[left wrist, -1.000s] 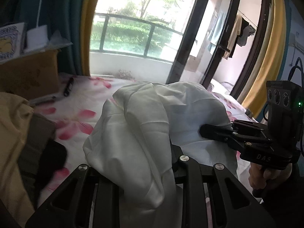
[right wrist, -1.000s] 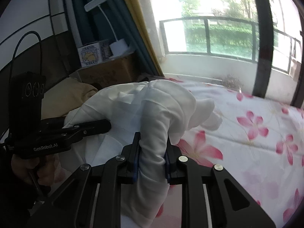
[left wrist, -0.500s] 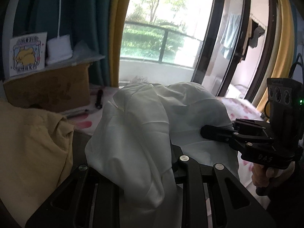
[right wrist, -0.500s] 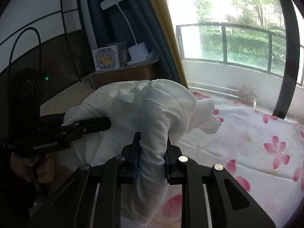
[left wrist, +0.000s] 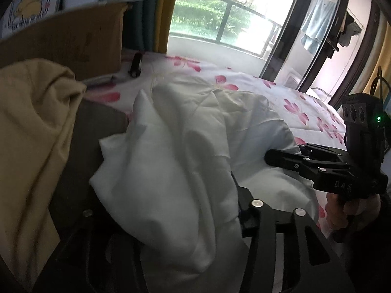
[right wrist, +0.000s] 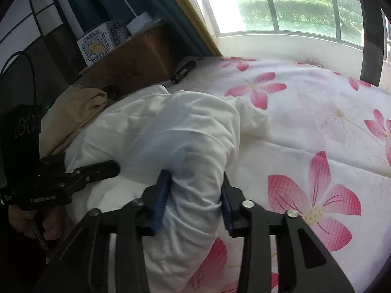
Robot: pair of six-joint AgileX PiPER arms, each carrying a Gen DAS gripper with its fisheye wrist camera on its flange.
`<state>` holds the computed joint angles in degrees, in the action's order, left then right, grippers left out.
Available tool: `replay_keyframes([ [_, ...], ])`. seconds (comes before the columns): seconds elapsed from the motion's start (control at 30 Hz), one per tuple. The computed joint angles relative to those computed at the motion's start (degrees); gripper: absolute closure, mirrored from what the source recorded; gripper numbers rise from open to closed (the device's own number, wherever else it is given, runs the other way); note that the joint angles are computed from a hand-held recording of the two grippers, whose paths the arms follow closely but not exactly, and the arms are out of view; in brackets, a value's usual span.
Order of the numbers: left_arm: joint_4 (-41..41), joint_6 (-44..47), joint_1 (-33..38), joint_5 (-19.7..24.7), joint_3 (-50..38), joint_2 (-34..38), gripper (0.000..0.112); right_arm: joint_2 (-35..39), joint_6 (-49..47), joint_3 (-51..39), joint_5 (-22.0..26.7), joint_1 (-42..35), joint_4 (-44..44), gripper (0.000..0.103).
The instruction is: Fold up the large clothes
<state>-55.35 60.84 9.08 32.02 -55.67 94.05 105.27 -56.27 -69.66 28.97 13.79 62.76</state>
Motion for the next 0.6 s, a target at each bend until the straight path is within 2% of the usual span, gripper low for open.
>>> replay_keyframes([
  [0.17, 5.3, -5.9, -0.2, 0.4, -0.2, -2.2, 0.059, -0.6, 2.8, -0.3, 0.5, 0.1, -3.1, 0.054],
  [0.27, 4.1, -3.8, 0.1, -1.1, 1.9, -6.0, 0.059, -1.7, 7.1, -0.7, 0.5, 0.4, -7.6, 0.05],
  [0.37, 3.0, -3.0, 1.1, -1.0, 2.3, -8.1, 0.059, -3.1, 7.7, 0.0, 1.9, -0.2, -8.4, 0.047],
  [0.47, 6.4, -6.7, 1.1, -1.6, 1.2, -7.4, 0.059, -4.6, 6.7, 1.5, 3.0, -0.8, -7.6, 0.043],
  [0.53, 11.5, -12.8, 0.5, -1.7, -0.4, -5.5, 0.059, -5.3, 6.7, 2.7, 3.4, -0.8, -8.1, 0.036],
  [0.6, 11.8, -14.1, 0.8, -1.1, -0.8, -4.4, 0.058, -5.7, 7.0, 3.9, 2.9, -0.5, -8.5, 0.032],
])
